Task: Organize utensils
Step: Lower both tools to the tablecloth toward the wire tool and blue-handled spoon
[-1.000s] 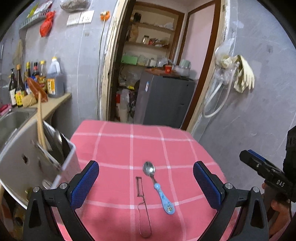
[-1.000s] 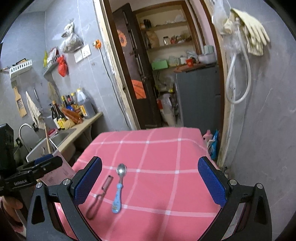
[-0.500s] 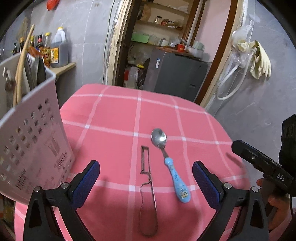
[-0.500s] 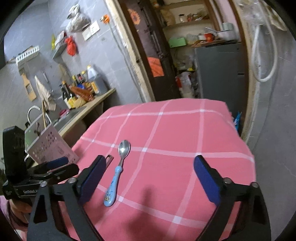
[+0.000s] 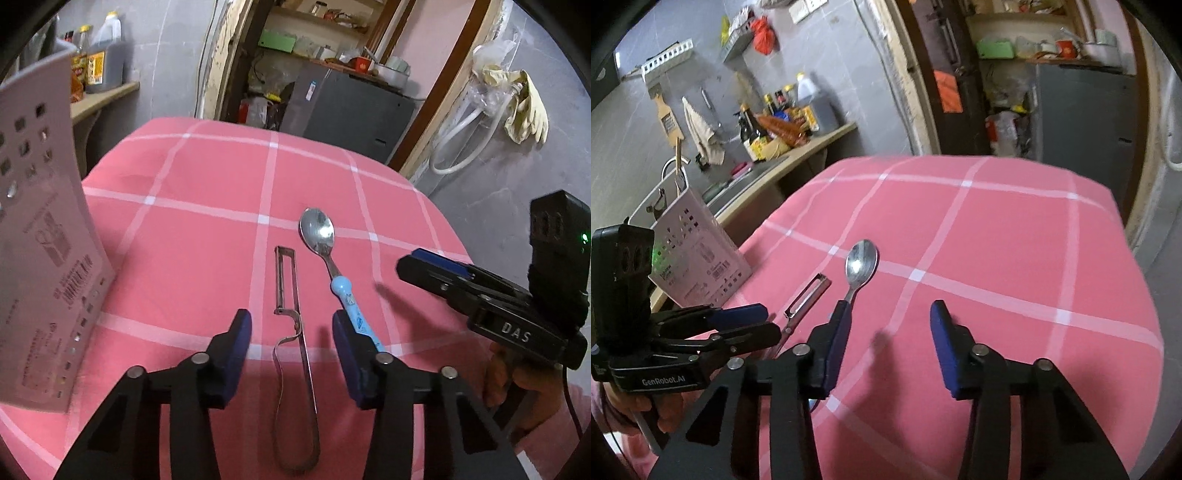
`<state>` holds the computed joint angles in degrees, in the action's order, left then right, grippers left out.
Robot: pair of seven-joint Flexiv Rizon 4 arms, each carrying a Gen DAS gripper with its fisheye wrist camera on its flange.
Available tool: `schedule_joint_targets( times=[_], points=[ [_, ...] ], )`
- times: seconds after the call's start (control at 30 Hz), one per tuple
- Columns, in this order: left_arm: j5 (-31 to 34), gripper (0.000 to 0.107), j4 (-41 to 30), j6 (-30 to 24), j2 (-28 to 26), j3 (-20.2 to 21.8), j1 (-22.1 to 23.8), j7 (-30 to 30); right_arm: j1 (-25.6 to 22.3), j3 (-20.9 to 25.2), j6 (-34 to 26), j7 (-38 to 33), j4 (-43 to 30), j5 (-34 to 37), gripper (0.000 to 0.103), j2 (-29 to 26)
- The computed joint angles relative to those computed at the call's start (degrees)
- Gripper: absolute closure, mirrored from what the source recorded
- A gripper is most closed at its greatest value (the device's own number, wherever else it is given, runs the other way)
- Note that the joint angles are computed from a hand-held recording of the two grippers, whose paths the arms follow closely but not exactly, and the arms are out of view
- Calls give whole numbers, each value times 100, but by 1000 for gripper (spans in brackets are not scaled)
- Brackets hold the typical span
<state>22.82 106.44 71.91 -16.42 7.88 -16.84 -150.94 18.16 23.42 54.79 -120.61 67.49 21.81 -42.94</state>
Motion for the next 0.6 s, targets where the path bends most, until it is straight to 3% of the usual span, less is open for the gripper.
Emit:
schedule_joint_targets(
  times=[0.17, 0.27, 0.47, 0.6],
  points=[
    [-204, 68, 64, 152, -79, -17, 68, 105, 131, -91, -268, 148, -199, -163, 68, -128],
    [-186, 72, -51, 1, -128, 26, 27, 159, 173, -106, -517, 185, -391, -216, 73, -236],
    [-48, 82, -263, -276, -197, 83, -26, 176, 284, -147, -806, 140, -732, -258, 73, -407],
    [-158, 90, -31, 118, -160, 68, 100, 62, 425, -211, -1130, 104, -1088, -372, 73, -575]
  ],
)
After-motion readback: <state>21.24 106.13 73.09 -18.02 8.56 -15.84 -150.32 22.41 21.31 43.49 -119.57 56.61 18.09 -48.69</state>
